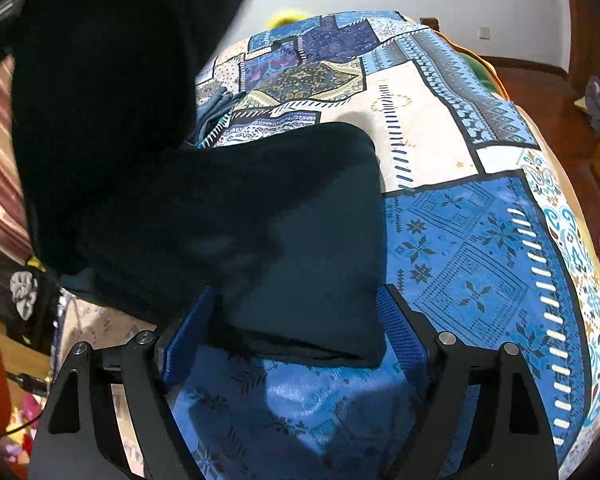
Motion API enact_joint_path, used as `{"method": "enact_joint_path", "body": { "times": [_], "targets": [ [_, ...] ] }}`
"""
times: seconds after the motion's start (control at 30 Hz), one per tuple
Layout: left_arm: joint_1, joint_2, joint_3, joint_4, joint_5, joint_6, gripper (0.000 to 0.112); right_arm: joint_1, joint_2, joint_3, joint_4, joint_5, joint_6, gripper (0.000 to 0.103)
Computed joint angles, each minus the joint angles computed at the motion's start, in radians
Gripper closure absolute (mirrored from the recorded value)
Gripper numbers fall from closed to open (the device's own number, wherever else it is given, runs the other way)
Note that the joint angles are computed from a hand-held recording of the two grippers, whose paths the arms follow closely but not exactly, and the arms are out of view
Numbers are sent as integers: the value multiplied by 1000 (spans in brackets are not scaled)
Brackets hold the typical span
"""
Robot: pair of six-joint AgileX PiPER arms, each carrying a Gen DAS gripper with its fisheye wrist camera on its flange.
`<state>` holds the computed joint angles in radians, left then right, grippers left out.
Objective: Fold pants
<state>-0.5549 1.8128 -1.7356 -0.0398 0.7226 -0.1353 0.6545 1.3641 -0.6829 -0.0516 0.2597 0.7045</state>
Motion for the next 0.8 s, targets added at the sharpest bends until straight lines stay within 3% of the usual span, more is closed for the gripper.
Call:
{"method": "enact_joint_path", "body": {
  "times": [0.07,0.13,0.27,0.37,0.53,0.8],
  "targets": [
    [-16,47,-6,-32,50,31,92,-5,-23,21,34,0,-25,22],
    [-25,101,-42,-70,114,52,92,11,-50,40,-55,14,70,22],
    [-50,139,-31,-124,169,94,90,40,-102,67,-134,39,167,23],
    [-94,124,3,-83,189,73,81,58,-128,74,-185,56,224,23],
    [-110,57,53,-93,209,113,46,99,-160,83,-259,83,312,23],
    [-21,-111,134,-20,91,104,18,144,-142,64,-335,95,399,23]
  ]
}}
